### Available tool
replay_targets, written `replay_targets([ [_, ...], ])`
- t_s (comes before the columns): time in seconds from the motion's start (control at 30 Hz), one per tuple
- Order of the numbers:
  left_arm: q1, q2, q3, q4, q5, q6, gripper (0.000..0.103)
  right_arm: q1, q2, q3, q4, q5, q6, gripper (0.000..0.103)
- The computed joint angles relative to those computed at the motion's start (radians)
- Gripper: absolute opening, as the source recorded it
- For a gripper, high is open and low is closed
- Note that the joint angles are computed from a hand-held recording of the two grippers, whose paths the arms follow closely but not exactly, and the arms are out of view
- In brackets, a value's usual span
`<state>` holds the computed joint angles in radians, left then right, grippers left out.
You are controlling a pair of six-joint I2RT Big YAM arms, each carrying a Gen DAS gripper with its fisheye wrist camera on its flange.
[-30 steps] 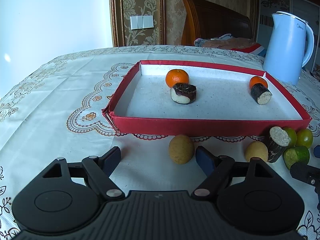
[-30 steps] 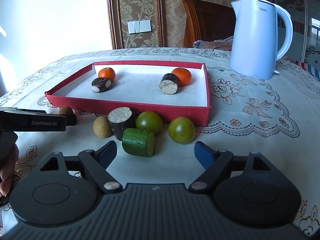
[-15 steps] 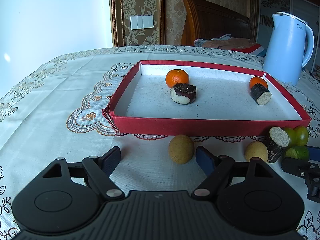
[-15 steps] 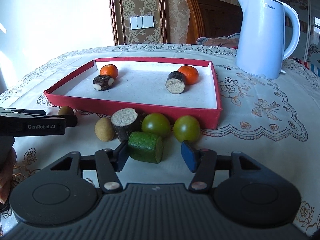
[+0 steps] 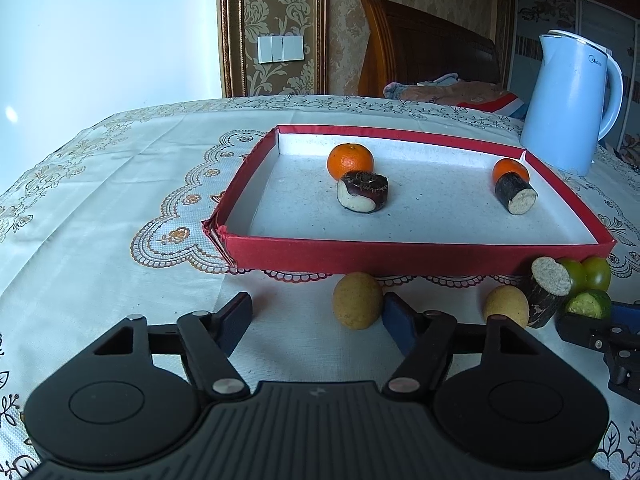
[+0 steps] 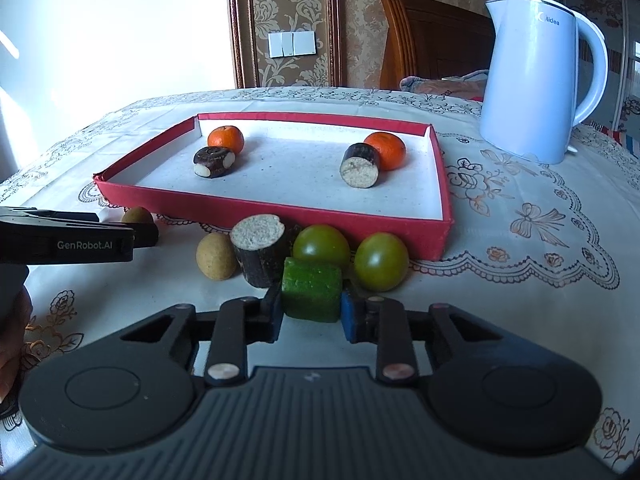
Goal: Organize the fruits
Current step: 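Lower the left gripper onto the brown kiwi and close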
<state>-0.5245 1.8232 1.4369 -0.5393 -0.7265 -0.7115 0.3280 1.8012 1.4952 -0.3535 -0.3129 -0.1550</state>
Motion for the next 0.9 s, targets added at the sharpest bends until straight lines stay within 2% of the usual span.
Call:
replay_targets([
  [0.1, -0.003, -0.009, -0.014, 0.025, 0.002, 0.015, 0.051, 0.0, 0.0, -0.001, 0.002, -0.002, 0.003, 0.027],
  [0.27, -0.004, -0.012, -0.021, 0.046, 0.013, 0.028, 0.045, 0.0, 0.0, -0.002, 0.005, -0.003, 0.005, 0.027],
  [0.4, -0.004, -0.02, -0.037, 0.084, 0.03, 0.055, 0.033, 0.0, 0.0, -0.002, 0.005, -0.003, 0.005, 0.027],
  [0.9, -0.003, -0.028, -0.054, 0.116, 0.043, 0.075, 0.026, -0.004, -0.002, -0.007, 0.012, -0.014, 0.016, 0.027],
])
